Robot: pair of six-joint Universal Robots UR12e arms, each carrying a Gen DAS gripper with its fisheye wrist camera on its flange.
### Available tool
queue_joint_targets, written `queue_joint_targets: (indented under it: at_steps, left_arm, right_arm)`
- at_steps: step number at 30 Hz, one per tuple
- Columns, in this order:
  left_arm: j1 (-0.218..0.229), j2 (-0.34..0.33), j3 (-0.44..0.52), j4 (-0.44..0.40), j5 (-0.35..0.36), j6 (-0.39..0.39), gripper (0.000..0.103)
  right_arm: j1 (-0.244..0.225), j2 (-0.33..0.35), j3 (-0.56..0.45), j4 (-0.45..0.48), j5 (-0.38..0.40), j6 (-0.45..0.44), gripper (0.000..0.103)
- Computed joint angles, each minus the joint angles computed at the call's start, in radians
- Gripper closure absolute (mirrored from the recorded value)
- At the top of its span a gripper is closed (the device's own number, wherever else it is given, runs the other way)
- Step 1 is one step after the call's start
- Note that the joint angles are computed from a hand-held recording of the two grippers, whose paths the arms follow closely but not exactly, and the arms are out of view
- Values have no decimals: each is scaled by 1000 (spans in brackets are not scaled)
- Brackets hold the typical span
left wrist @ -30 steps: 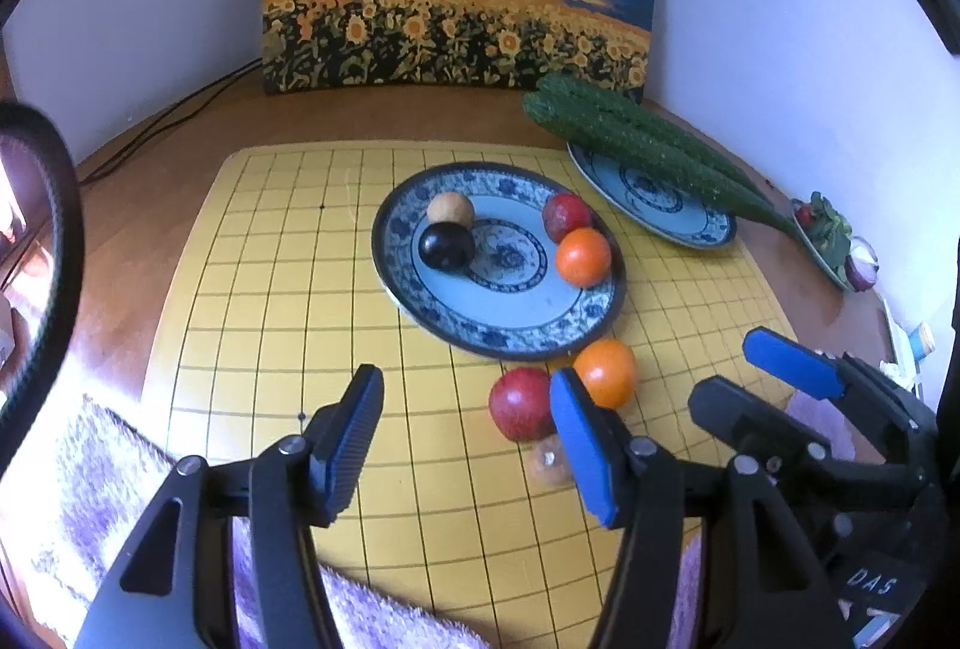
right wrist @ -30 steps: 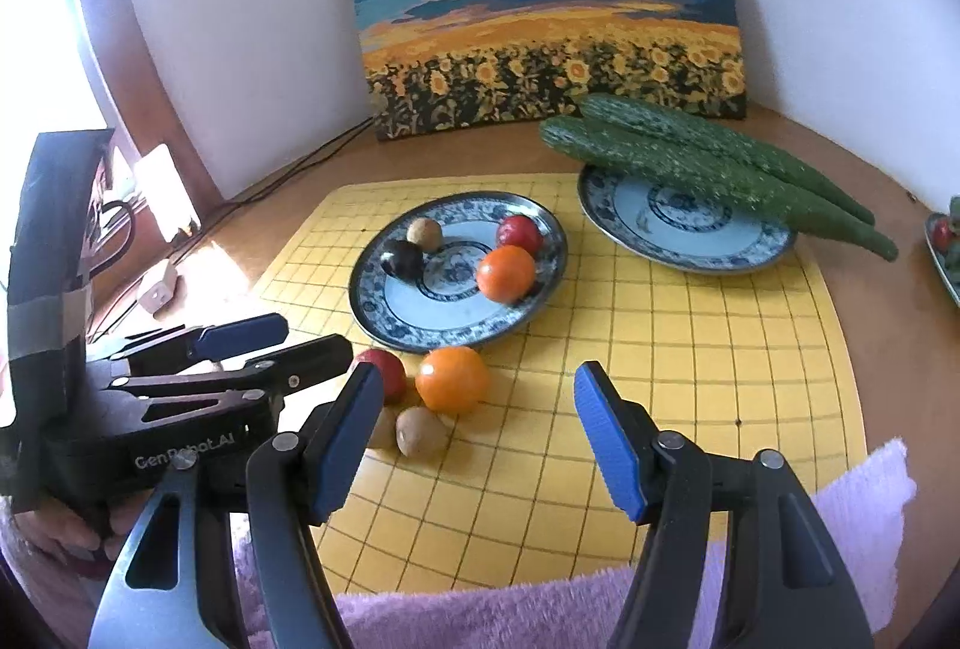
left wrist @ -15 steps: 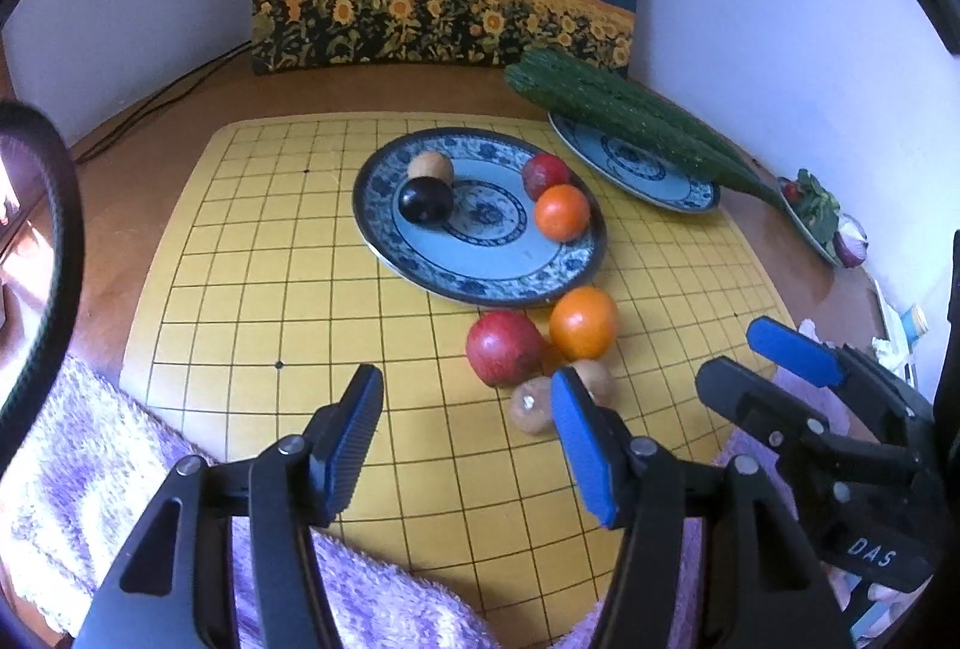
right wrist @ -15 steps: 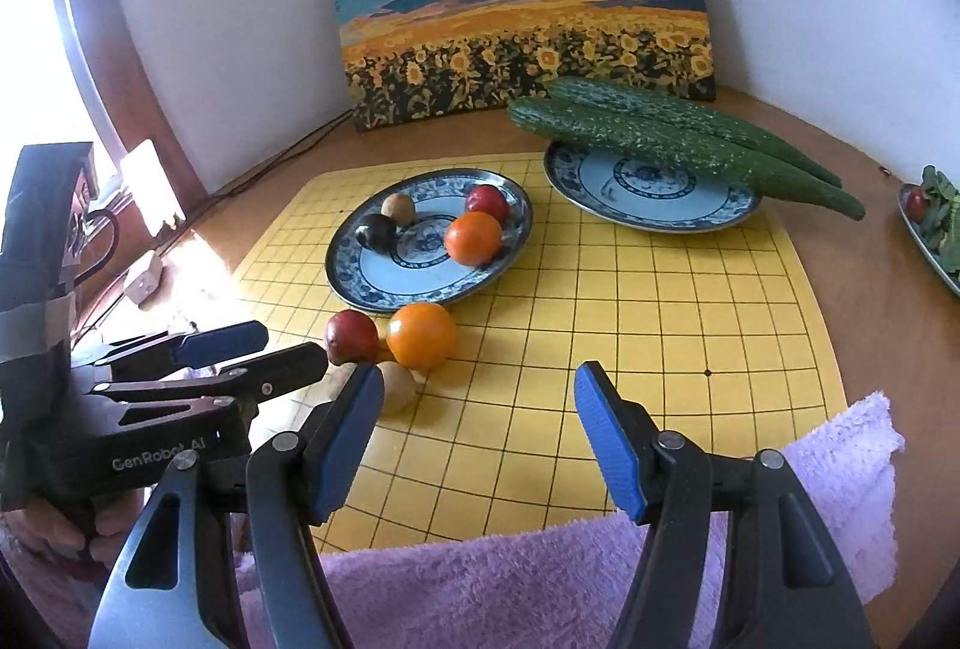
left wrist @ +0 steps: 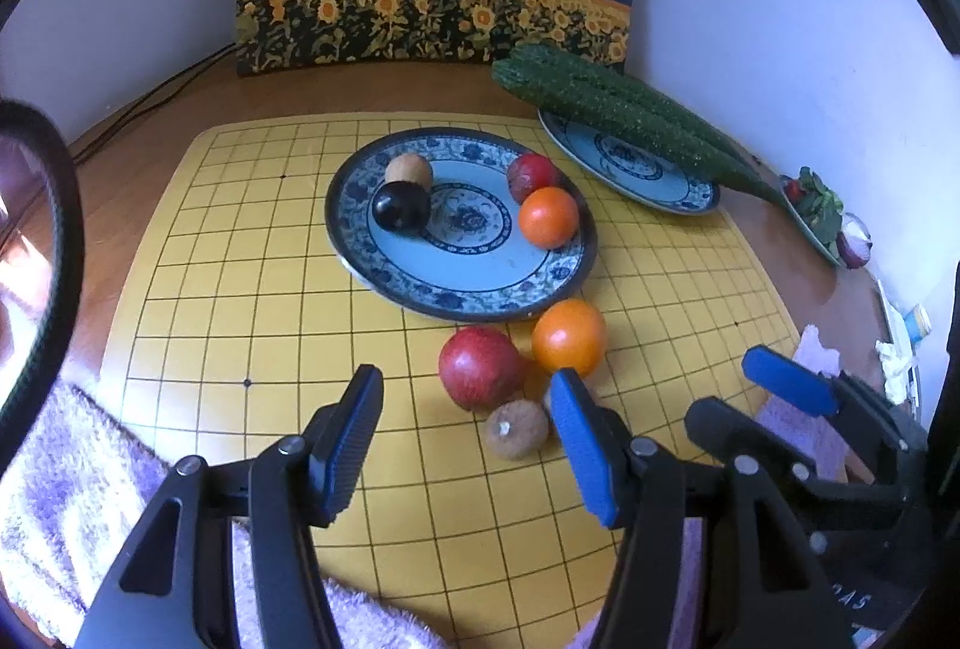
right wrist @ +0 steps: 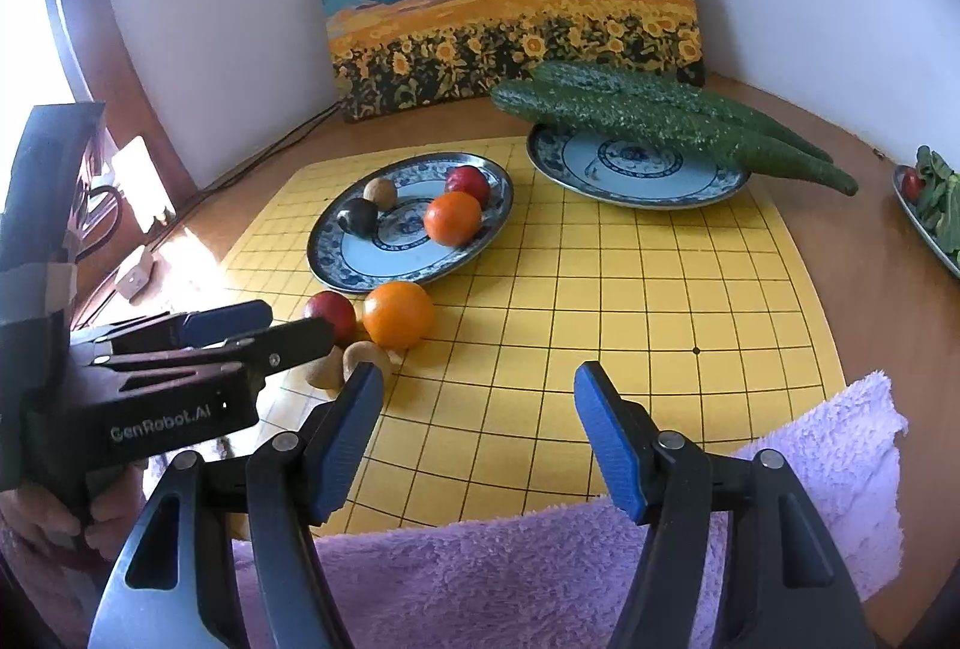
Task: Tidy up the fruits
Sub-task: 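Withdraw both open tools from the plate toward the remaining fruits, then bring the left tool around a red apple while the right tool approaches an orange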
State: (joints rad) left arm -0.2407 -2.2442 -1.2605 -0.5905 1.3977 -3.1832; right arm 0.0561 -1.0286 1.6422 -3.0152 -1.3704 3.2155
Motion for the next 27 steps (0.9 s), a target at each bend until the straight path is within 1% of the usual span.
queue_joint_targets:
  at_steps: [6,9,11,13,18,25,27]
  left_arm:
    - [2,-10,12,-2,-16,-13,42]
    - [6,-11,11,0,-31,-22,49]
    - [8,-12,12,-1,-40,-30,56]
    - [12,-12,11,-4,-52,-40,59]
    - [16,-19,21,-23,-74,-46,59]
    - [11,-28,33,-31,-76,-31,59]
    - [13,-30,34,-30,-83,-34,62]
  right_arm:
    - [-1,5,-5,11,5,-2,35]
    - [-2,8,-7,17,9,-3,35]
    - [-2,9,-9,19,10,-1,35]
    - [-2,12,-13,23,11,1,35]
    - [-3,16,-16,29,12,4,35]
    - [-2,18,-20,35,11,4,35]
    - [-3,20,-22,37,13,3,35]
